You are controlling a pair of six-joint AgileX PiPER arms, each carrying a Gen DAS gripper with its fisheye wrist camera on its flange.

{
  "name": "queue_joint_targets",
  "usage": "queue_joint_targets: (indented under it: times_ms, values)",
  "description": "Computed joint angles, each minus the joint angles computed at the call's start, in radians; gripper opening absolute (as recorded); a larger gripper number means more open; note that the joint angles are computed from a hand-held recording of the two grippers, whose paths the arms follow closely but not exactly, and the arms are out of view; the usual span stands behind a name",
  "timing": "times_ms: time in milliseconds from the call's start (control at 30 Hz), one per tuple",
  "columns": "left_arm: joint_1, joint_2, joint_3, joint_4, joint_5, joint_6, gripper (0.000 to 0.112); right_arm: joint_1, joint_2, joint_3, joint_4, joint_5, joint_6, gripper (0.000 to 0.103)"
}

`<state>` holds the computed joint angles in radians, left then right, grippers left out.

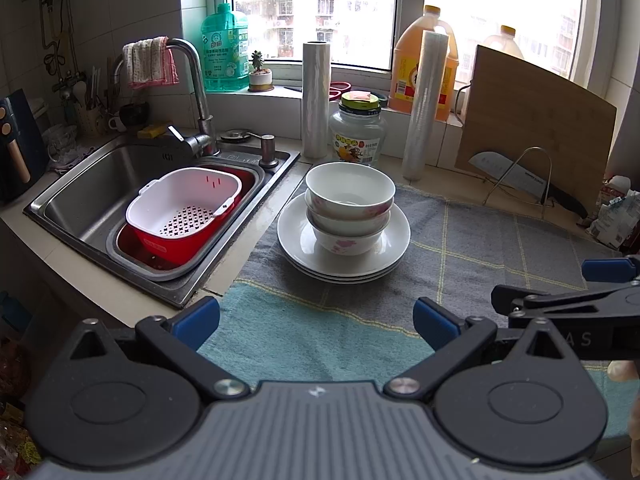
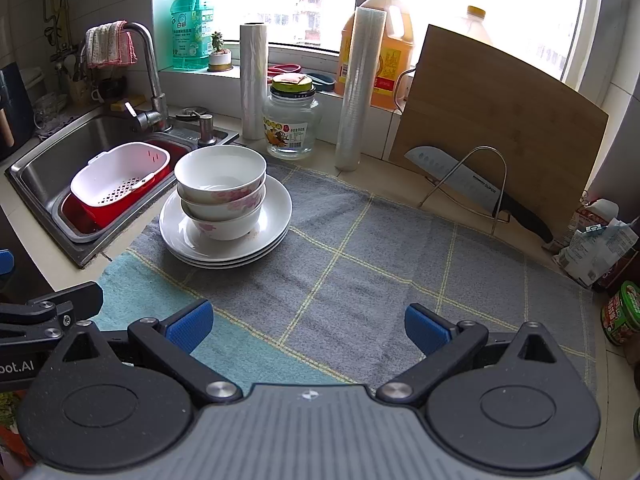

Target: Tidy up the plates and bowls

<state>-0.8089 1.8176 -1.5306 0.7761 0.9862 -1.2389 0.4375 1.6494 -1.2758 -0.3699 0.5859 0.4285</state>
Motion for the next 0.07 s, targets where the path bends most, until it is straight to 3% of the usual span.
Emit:
queue_joint_targets:
  times_ms: [67]
  values:
    - [0.0,-0.001,0.001,-0.001,-0.001,0.0,0.102,-0.001,-0.001,0.001,0.0,0.0,0.0,0.103]
